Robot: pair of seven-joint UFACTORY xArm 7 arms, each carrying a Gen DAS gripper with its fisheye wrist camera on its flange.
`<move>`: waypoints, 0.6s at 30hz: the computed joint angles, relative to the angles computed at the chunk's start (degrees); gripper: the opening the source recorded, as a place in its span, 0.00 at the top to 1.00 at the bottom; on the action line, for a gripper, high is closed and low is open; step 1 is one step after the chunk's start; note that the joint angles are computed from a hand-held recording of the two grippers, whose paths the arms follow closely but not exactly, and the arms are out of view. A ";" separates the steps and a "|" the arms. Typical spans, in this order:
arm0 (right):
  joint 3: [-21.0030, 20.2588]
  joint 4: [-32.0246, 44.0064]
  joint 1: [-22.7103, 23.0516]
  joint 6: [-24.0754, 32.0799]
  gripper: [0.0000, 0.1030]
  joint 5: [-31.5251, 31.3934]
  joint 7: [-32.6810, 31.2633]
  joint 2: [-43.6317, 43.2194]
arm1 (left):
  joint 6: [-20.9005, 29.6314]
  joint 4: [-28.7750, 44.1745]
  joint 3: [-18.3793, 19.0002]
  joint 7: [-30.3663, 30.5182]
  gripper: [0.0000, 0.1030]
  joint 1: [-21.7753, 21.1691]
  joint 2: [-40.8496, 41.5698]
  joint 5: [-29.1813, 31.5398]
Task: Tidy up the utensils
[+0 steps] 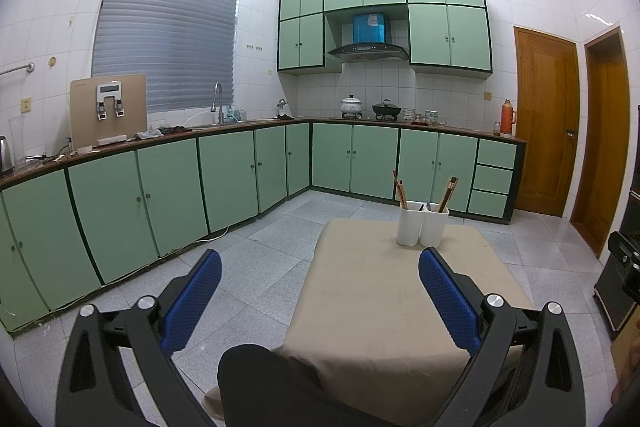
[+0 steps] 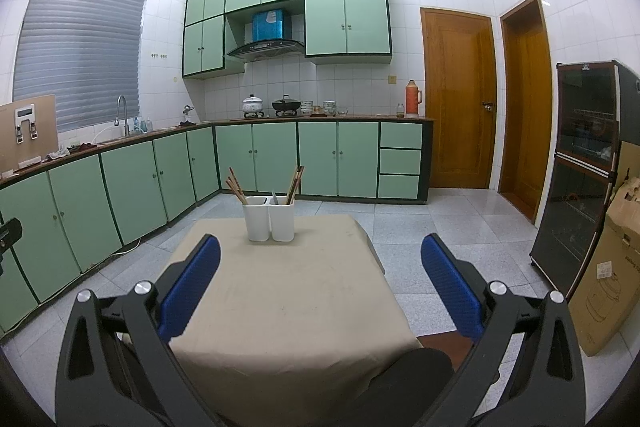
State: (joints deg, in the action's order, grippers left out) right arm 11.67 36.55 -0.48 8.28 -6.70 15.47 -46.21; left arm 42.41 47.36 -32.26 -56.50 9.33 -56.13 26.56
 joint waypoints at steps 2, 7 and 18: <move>-0.10 0.07 0.08 0.06 0.05 -0.04 -0.07 0.06 | 0.21 0.08 -0.06 -0.03 0.06 -0.04 -0.04 0.03; -0.11 0.01 0.08 0.01 0.05 -0.06 0.06 0.06 | 0.21 0.05 -0.01 -0.09 0.06 -0.15 -0.02 0.13; -0.16 0.09 0.08 0.04 0.05 -0.11 0.06 0.07 | 0.45 0.41 0.01 -0.05 0.06 -0.28 0.25 0.17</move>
State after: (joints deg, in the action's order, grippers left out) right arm 11.51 36.64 -0.40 8.32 -6.81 15.53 -46.14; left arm 42.86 47.77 -32.25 -56.55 9.05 -55.88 26.73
